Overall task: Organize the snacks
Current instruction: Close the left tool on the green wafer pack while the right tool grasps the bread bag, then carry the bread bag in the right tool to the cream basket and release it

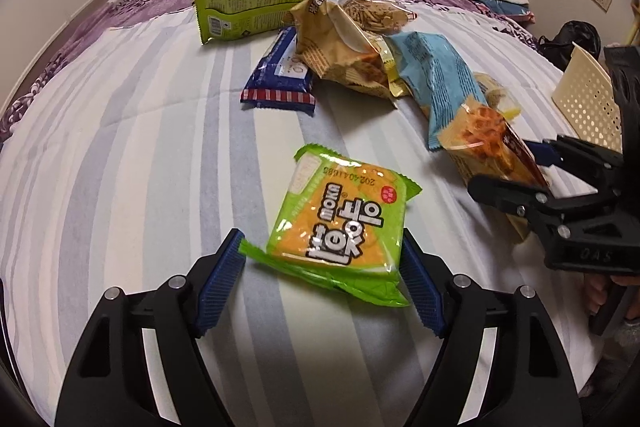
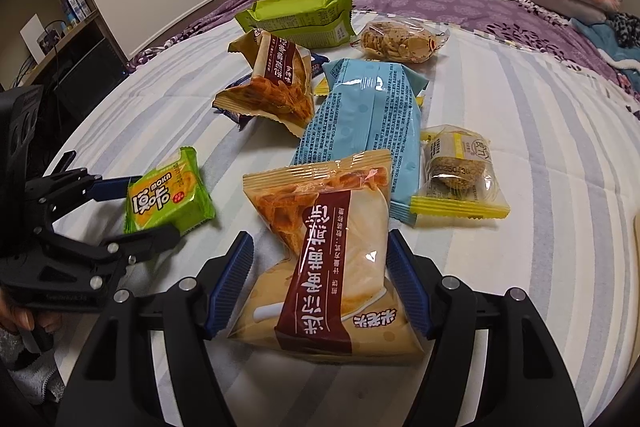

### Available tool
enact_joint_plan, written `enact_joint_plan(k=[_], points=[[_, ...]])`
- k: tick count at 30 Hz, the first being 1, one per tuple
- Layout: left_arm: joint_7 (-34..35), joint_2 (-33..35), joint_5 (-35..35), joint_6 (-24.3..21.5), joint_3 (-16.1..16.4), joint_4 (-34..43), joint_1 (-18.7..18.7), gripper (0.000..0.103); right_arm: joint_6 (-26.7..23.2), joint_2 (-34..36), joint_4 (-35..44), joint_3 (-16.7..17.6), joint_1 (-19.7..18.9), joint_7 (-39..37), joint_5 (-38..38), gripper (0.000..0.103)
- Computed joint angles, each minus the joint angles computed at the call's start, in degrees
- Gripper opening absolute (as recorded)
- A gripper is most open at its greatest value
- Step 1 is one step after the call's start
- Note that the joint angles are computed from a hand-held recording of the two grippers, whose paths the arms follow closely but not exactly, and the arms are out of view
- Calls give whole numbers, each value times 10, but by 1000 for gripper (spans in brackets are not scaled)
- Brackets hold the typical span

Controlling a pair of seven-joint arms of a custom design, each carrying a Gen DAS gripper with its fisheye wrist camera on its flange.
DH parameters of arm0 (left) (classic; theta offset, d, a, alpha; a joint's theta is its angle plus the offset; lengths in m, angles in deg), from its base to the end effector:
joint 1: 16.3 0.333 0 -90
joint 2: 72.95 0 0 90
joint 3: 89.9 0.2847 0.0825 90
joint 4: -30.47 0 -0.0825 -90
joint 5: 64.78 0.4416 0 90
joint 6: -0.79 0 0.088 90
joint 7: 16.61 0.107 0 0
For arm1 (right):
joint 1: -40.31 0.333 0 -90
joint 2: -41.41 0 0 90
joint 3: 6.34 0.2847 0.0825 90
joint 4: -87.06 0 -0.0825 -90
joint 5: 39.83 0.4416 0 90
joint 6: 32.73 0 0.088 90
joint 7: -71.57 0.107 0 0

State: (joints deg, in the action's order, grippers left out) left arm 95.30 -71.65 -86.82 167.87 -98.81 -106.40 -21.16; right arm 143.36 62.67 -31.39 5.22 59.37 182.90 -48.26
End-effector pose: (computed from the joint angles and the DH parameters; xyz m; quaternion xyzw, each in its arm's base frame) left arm 0.5594 -0.1133 0.2877 -0.5852 0.7678 -0.2281 0.1263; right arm 0.5662 0.3451 0.2560 -0.7542 0.5750 -0.0991 0.3010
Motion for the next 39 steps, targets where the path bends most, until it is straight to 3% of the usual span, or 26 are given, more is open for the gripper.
enact_joint_plan(k=[9,12,14,16,17,19,22,27,35,39], points=[[14,33,14,11,-4,30,1,77,-6,2,5,-13,13,6,-10,68],[-9,32,27,29,-2,24,-1,71,-8,5,10,-25,24,17,-19,68],[-1,28,-3,28,-7,23,4,67,-10,6,12,-33,32,26,-26,68],[-3,22,-19,33,-7,19,6,63,-11,3,12,-54,51,48,-43,63],[0,18,-27,35,-7,17,6,58,-9,2,10,-55,51,53,-46,55],[5,11,-41,37,-7,13,7,58,-1,0,4,-37,33,45,-38,50],[15,0,-57,39,-6,5,5,58,13,-5,-5,-37,31,50,-40,49],[42,-20,-94,41,-4,-4,-4,58,46,-26,-30,-66,57,87,-59,48],[71,-50,-126,52,2,-16,-28,58,87,-71,-77,-160,134,166,-105,48],[73,-61,-123,56,3,-19,-37,58,103,-91,-98,-256,220,209,-132,48]])
